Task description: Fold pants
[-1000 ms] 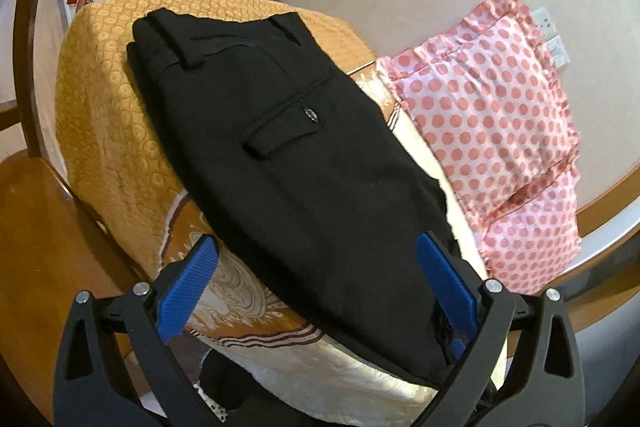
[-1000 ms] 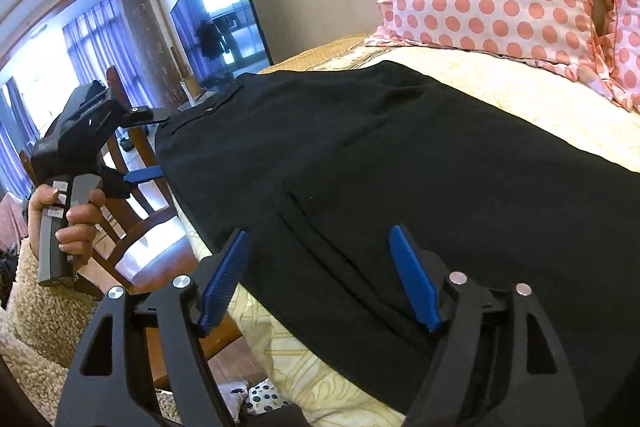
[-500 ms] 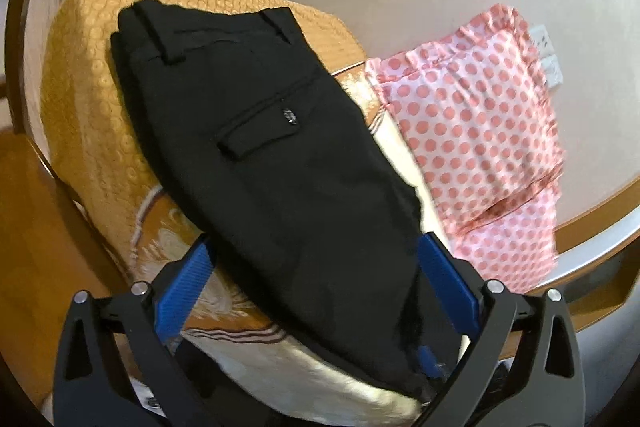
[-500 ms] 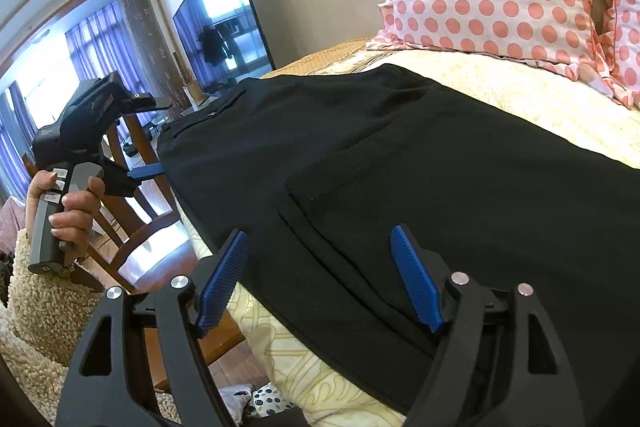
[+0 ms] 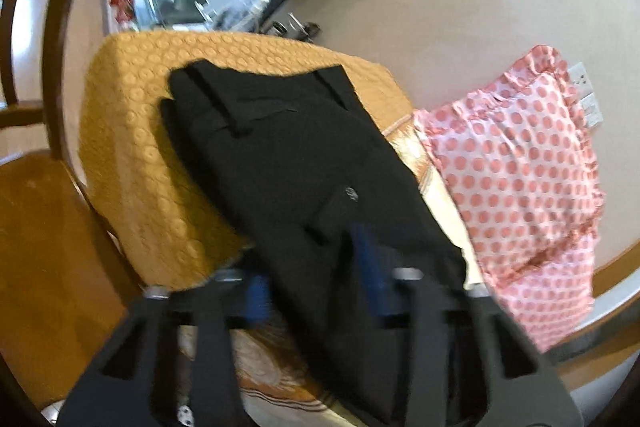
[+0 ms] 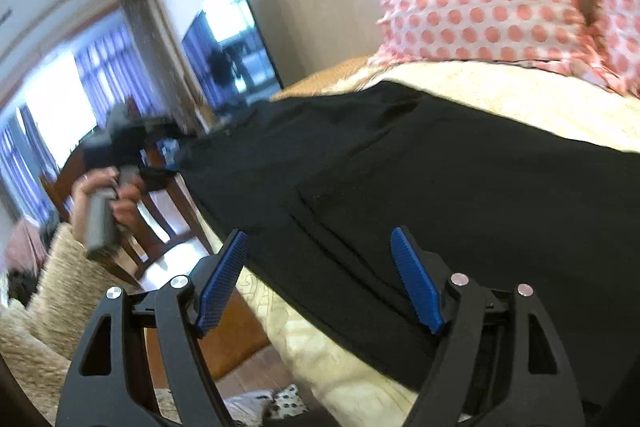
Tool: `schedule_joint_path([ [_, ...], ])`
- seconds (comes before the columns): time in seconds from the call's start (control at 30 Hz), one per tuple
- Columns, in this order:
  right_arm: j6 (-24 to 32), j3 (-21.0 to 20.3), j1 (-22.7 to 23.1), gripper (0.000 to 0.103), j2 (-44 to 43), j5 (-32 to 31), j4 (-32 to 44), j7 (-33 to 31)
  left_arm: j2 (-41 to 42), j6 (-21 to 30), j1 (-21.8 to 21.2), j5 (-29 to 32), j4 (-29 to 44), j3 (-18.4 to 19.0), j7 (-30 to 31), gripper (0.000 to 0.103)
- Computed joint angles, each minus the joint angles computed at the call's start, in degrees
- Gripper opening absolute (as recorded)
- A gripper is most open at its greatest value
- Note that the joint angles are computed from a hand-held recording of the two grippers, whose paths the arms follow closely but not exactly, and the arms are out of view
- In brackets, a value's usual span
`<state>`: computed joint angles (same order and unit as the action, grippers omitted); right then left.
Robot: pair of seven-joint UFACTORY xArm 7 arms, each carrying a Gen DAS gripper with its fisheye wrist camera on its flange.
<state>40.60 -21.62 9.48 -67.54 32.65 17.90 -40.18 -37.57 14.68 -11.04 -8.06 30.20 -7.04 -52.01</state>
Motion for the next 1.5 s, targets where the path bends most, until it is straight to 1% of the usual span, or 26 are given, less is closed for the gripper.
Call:
schedule_joint_path([
  [0.03,0.9,-0.8,-1.8,0.076,-0.9,-0.8,0.2,0.2,-0.3,-0.1,0.5,0.5,-0.1,-0.5,-0.1,0.018],
  [0.13,3.5,-3.5,-6.1,0.076,-2.6,-2.3,0.8,0.6,-1.6,2.0,4.6,4.9,1.7,-5.3,-1.7,0.014],
  [0.2,4.8,-5.0,-8.7,0.079,-3.7,-3.0,1.0,0.6,-2.2,5.1,8.6,10.4,5.6,-10.7,-3.1,0.013],
  [0.27,6.3,-6.7,-12.1,0.079,-4.9,-4.2,1.1,0.5,-1.2,7.2,10.5,15.0,10.2,-14.4,-3.8,0.012],
  [0.33,7.6,-8.4,-14.9,0.079,-5.4,-5.0,1.3,0.4,1.1,8.8,11.4,19.5,15.7,-17.8,-3.7,0.012],
  [0.4,8.5,-10.5,-18.1,0.079,-5.4,-5.8,1.9,0.3,5.2,10.3,12.2,25.0,22.9,-22.9,-3.4,0.012],
  [0.43,8.7,-11.3,-19.0,0.079,-5.1,-5.8,2.3,0.3,8.2,10.8,12.7,28.5,27.4,-26.4,-2.9,0.013],
  [0.53,8.5,-13.7,-22.6,0.079,-4.4,-5.9,3.4,0.4,16.2,11.4,13.2,38.0,36.5,-35.1,-2.2,0.013],
  [0.57,8.6,-14.6,-24.0,0.079,-4.3,-6.2,3.7,0.3,20.1,11.2,12.5,41.8,39.3,-38.8,-0.9,0.013],
  [0.63,8.4,-15.8,-26.6,0.079,-3.8,-7.0,4.3,0.0,27.0,11.2,9.9,46.6,42.7,-43.3,1.9,0.013],
  [0.67,8.3,-16.1,-27.6,0.079,-3.3,-7.4,4.5,-0.1,31.5,11.9,7.6,47.9,44.2,-45.3,4.5,0.013],
  [0.7,8.1,-16.4,-28.4,0.079,-2.7,-7.6,4.8,-0.1,36.1,12.7,4.9,48.1,45.1,-46.8,7.5,0.013],
  [0.73,8.0,-16.8,-29.1,0.079,-2.1,-7.8,5.1,-0.1,38.8,14.1,3.1,48.6,45.8,-47.3,9.1,0.012],
  [0.77,7.8,-17.2,-29.8,0.079,-1.1,-7.9,5.5,0.1,43.7,17.8,0.1,50.0,46.8,-48.2,11.3,0.012],
  [0.83,7.8,-18.2,-30.6,0.079,0.7,-7.9,6.3,0.1,47.2,21.7,-4.2,54.0,47.2,-46.9,9.9,0.012],
  [0.87,7.5,-18.3,-30.7,0.079,1.5,-7.7,6.5,0.0,46.6,20.7,-6.9,57.2,45.8,-44.1,7.2,0.012],
  [0.9,7.4,-18.4,-31.0,0.079,2.2,-7.6,6.7,0.0,46.1,20.3,-7.2,57.9,45.5,-43.7,6.2,0.012],
  [0.93,7.3,-18.6,-31.1,0.079,2.8,-7.5,7.0,-0.3,45.5,19.3,-6.6,56.3,45.4,-43.7,6.5,0.012],
  [1.03,7.3,-19.1,-31.9,0.079,3.5,-6.6,7.2,-0.6,43.2,14.4,-4.5,45.3,43.9,-42.7,11.4,0.012],
  [1.07,7.1,-19.2,-31.9,0.079,3.6,-6.2,7.2,-0.7,42.7,13.9,-4.8,44.2,43.6,-42.1,12.1,0.012],
  [1.17,6.8,-18.7,-32.4,0.079,3.7,-5.7,7.2,-1.0,41.7,13.3,-7.7,47.7,43.1,-39.7,9.0,0.011],
  [1.2,6.8,-18.6,-32.6,0.079,3.7,-5.6,7.2,-1.1,39.8,11.3,-8.1,48.1,41.5,-38.8,7.3,0.010],
  [1.23,6.8,-18.5,-32.8,0.079,3.6,-5.7,7.1,-1.3,38.3,9.9,-8.5,47.1,40.5,-38.0,7.3,0.010],
  [1.27,6.5,-18.3,-32.9,0.079,3.6,-5.7,7.0,-1.4,36.3,7.8,-8.7,45.1,39.0,-36.9,7.9,0.010],
  [1.43,5.7,-18.2,-32.9,0.079,4.3,-5.0,7.0,-1.2,34.1,5.7,-13.0,41.1,35.4,-33.3,12.0,0.010],
  [1.5,5.4,-17.9,-32.7,0.079,4.2,-4.7,7.1,-1.2,34.0,3.5,-14.7,38.2,33.3,-31.3,14.6,0.010],
])
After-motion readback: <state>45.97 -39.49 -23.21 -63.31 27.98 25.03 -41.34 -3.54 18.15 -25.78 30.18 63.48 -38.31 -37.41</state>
